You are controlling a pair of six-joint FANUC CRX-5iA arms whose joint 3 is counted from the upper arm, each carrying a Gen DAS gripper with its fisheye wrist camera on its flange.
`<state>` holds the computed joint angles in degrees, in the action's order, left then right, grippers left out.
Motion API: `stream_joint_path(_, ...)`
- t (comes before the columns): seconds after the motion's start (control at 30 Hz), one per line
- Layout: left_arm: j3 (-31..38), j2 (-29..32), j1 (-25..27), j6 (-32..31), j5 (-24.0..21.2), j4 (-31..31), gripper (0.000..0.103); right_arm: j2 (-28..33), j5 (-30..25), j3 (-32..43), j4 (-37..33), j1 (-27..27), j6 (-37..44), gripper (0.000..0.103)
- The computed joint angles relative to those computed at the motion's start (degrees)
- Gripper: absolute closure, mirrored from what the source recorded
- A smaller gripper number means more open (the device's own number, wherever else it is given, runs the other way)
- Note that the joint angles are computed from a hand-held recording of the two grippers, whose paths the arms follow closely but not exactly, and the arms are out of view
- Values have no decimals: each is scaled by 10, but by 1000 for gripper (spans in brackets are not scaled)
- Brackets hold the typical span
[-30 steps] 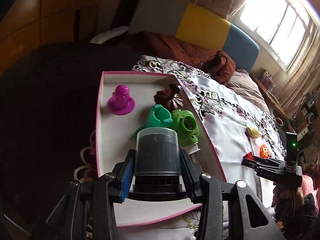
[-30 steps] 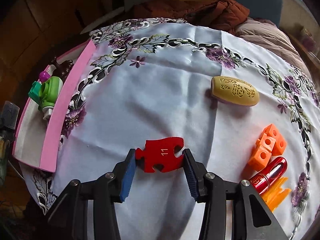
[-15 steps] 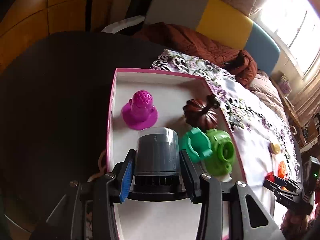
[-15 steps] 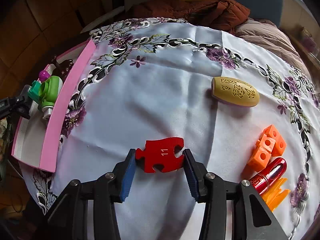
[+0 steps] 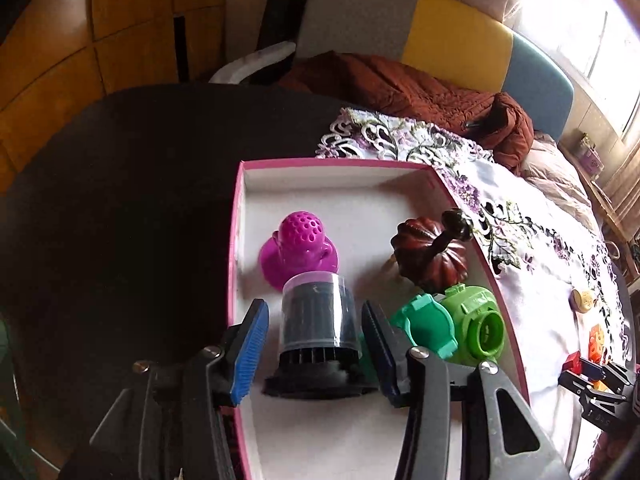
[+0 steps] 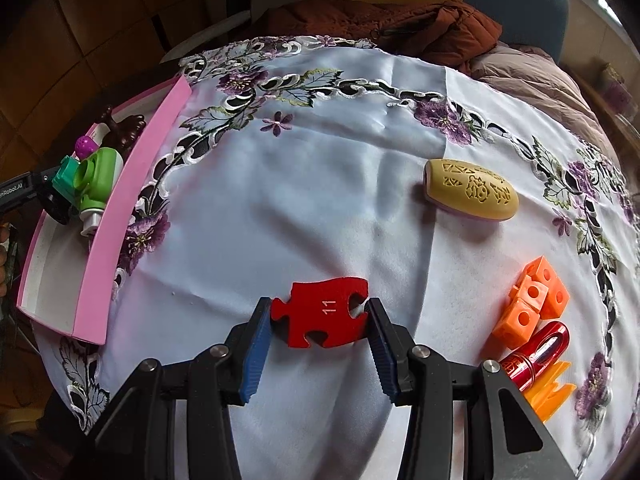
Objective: Organize rigid objects
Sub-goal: 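Lower the black cylinder into the pink tray and open the left tool, then carry the red puzzle piece into the pink tray and open the right tool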
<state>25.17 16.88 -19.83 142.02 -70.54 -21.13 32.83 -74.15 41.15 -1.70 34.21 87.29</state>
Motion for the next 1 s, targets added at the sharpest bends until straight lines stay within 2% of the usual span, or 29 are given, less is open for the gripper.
stream_joint_path(0.2,11,-24,-57,57,-52,-89,53,0,2,-1,3,0,0,56)
stream_joint_path(0.4,1,-48,-99,87,-73,-131,53,-4,11,-11,9,3,0,56)
stream_joint_path(0.7,1,-56,-128,92,-95,-151,53,-14,28,-29,18,6,0,56)
stream_joint_path(1.0,-17,-67,-132,100,-92,-148,53,-20,41,-42,23,8,0,56)
